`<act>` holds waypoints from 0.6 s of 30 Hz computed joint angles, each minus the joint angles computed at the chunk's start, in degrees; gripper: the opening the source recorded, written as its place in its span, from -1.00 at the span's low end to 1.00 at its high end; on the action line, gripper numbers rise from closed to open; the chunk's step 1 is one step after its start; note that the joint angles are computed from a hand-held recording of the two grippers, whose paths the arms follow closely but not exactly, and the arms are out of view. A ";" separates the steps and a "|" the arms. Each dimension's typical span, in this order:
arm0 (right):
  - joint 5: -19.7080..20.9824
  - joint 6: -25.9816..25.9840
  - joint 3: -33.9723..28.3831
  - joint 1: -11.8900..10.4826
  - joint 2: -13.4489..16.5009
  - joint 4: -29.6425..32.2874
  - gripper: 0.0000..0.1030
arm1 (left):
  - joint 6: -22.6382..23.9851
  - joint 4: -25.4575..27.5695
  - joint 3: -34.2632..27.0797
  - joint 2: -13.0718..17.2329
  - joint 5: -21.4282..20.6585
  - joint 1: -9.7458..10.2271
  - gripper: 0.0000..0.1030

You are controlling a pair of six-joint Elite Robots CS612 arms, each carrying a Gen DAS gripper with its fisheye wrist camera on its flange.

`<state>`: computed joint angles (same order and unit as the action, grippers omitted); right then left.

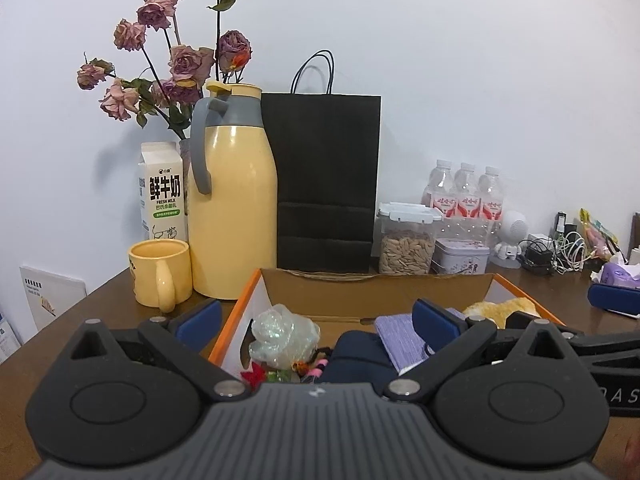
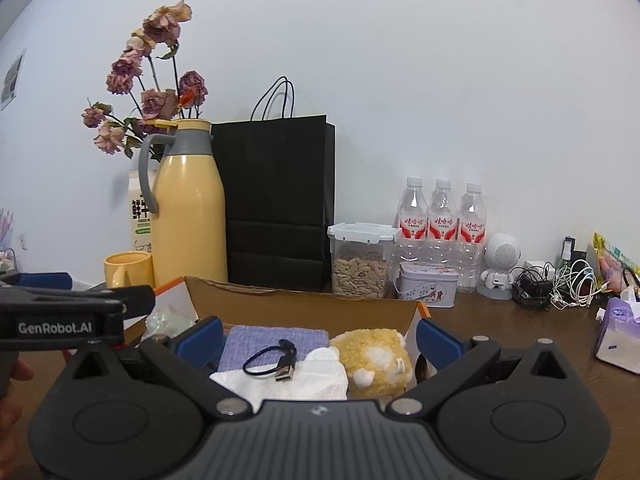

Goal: Organize objects
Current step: 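Withdraw both tools from the box back over the table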

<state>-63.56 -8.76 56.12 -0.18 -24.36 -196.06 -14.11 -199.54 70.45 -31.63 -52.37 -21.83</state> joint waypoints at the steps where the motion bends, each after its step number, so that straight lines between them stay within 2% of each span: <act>1: 0.18 -0.21 0.57 -0.08 -0.23 -0.38 1.00 | 0.10 -0.12 0.48 -0.19 0.00 -0.11 1.00; 11: 0.30 -3.47 6.79 -0.93 -2.71 -1.45 1.00 | 1.92 -0.22 5.10 -1.85 -1.24 -1.21 1.00; 18: -0.81 -4.55 10.72 -1.55 -4.13 -1.54 1.00 | -0.79 1.51 7.66 -2.97 -0.78 -1.49 1.00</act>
<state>-64.37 -13.31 66.85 -1.73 -28.49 -197.60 -14.90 -198.03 78.11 -34.60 -53.16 -23.32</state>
